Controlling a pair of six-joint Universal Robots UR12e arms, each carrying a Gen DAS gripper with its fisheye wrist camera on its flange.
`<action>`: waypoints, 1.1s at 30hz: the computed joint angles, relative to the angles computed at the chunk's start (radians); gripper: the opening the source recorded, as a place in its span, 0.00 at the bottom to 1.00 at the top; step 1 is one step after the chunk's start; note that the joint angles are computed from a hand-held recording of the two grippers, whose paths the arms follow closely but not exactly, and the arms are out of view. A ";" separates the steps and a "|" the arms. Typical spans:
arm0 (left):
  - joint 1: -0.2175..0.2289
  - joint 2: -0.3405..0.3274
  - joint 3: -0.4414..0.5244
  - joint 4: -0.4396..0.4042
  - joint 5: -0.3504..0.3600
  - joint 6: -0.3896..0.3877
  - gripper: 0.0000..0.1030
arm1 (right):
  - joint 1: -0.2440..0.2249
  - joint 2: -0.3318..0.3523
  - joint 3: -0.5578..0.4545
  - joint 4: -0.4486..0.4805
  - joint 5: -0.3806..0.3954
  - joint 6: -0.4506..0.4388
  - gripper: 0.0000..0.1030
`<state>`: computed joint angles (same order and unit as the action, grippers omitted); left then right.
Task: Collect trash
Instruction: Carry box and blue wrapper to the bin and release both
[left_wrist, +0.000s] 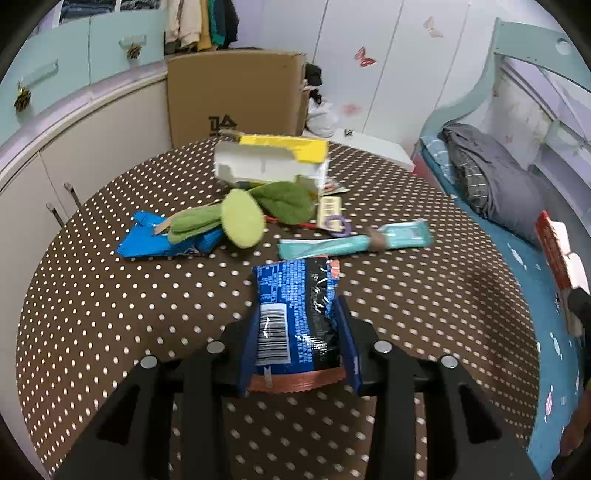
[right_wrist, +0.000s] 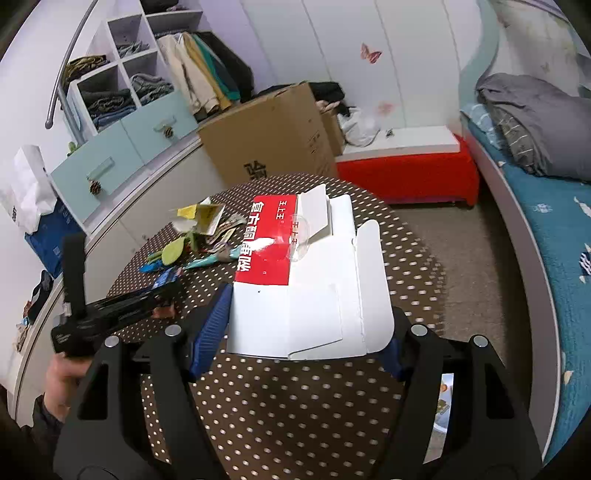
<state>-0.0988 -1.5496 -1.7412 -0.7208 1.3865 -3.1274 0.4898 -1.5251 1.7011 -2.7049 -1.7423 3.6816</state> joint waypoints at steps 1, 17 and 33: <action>-0.004 0.010 -0.007 0.009 0.000 0.000 0.37 | -0.002 -0.007 0.007 -0.005 -0.001 0.002 0.67; -0.133 0.032 0.025 0.109 -0.060 0.046 0.37 | -0.100 -0.166 0.192 0.005 -0.115 0.147 0.67; -0.313 -0.085 0.146 0.056 -0.055 0.124 0.37 | -0.300 -0.201 0.408 0.030 0.092 0.358 0.87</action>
<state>-0.4121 -1.6343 -1.5957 -0.6649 1.3315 -3.0032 0.1893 -1.7261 2.1090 -2.6747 -1.6506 4.0395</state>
